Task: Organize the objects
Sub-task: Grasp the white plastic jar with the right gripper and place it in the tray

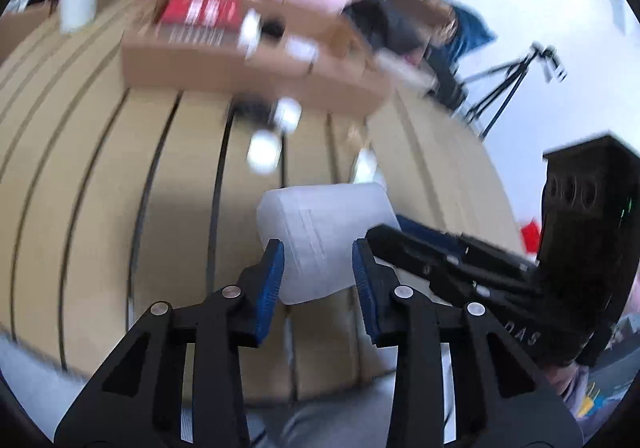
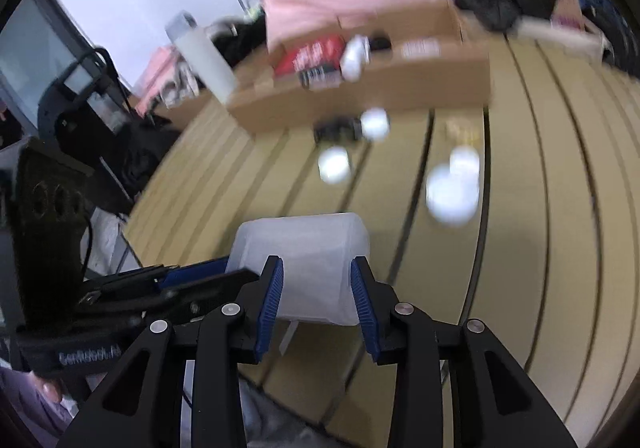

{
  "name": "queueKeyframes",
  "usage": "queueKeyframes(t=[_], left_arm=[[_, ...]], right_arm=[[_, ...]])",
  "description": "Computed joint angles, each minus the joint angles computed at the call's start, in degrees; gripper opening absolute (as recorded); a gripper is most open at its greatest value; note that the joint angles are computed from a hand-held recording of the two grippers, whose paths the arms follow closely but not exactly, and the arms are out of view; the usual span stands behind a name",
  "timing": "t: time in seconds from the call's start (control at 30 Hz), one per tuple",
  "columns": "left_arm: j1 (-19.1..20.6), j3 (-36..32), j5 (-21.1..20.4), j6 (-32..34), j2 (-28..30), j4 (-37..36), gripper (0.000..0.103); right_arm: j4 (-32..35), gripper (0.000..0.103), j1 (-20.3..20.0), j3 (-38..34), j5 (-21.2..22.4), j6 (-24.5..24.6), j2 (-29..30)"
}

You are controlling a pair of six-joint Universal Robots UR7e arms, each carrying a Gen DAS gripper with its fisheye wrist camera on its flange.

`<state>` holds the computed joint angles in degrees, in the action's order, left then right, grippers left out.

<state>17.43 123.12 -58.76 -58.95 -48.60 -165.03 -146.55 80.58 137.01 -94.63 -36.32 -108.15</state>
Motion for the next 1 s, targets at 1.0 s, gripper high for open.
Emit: queueKeyframes(t=[1.0], left_arm=[[12.5, -29.3, 5.6, 28.6, 7.6, 15.0, 0.055]], right_arm=[[-9.7, 0.075, 11.1, -33.0, -13.3, 4.9, 28.8]])
